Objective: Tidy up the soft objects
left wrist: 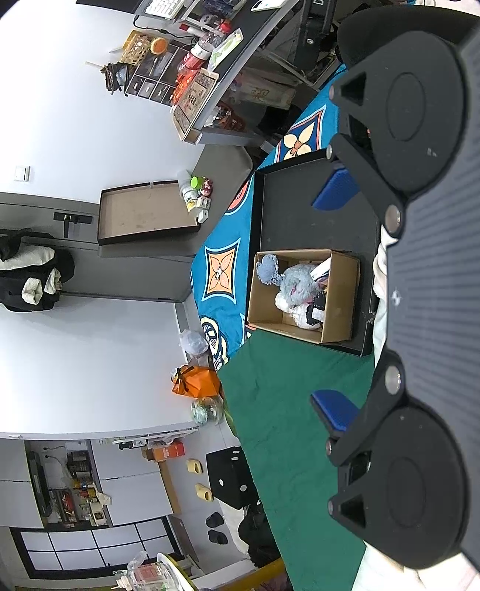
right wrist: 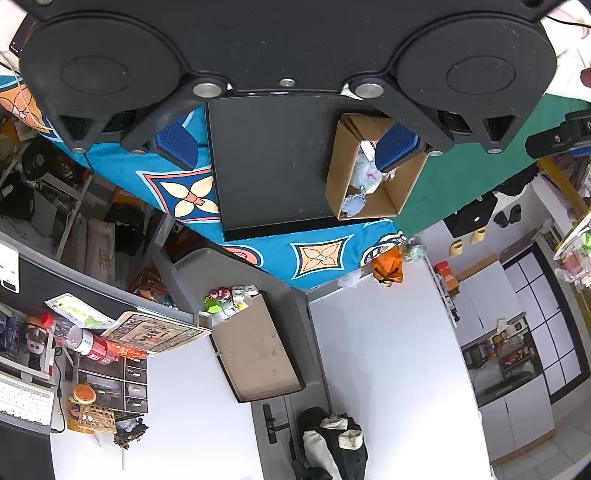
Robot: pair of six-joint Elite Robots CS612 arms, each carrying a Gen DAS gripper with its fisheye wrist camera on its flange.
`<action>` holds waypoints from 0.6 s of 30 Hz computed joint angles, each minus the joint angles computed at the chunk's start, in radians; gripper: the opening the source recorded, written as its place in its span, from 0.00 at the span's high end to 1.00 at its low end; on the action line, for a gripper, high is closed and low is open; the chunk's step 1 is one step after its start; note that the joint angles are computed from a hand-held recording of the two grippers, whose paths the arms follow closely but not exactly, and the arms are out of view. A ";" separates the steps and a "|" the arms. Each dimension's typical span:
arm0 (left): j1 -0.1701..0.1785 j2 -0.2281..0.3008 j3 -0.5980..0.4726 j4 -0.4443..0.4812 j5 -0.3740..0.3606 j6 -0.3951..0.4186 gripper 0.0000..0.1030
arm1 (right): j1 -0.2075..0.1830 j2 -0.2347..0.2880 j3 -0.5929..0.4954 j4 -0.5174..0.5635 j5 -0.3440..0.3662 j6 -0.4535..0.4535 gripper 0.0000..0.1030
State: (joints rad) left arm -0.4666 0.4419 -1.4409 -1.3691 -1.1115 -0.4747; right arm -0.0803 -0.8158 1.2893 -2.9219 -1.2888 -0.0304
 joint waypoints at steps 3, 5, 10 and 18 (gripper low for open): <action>0.001 -0.001 0.004 0.002 0.000 -0.003 0.00 | -0.001 0.001 -0.002 0.008 0.004 -0.006 0.00; 0.002 -0.002 0.007 0.002 -0.001 -0.003 0.00 | -0.002 0.001 -0.002 0.009 0.004 -0.005 0.00; 0.003 -0.001 0.007 0.000 -0.005 -0.001 0.00 | -0.002 0.000 -0.002 0.006 0.004 -0.002 0.00; 0.002 -0.001 0.009 0.005 -0.010 -0.001 0.00 | -0.001 -0.001 0.000 0.000 0.003 -0.009 0.00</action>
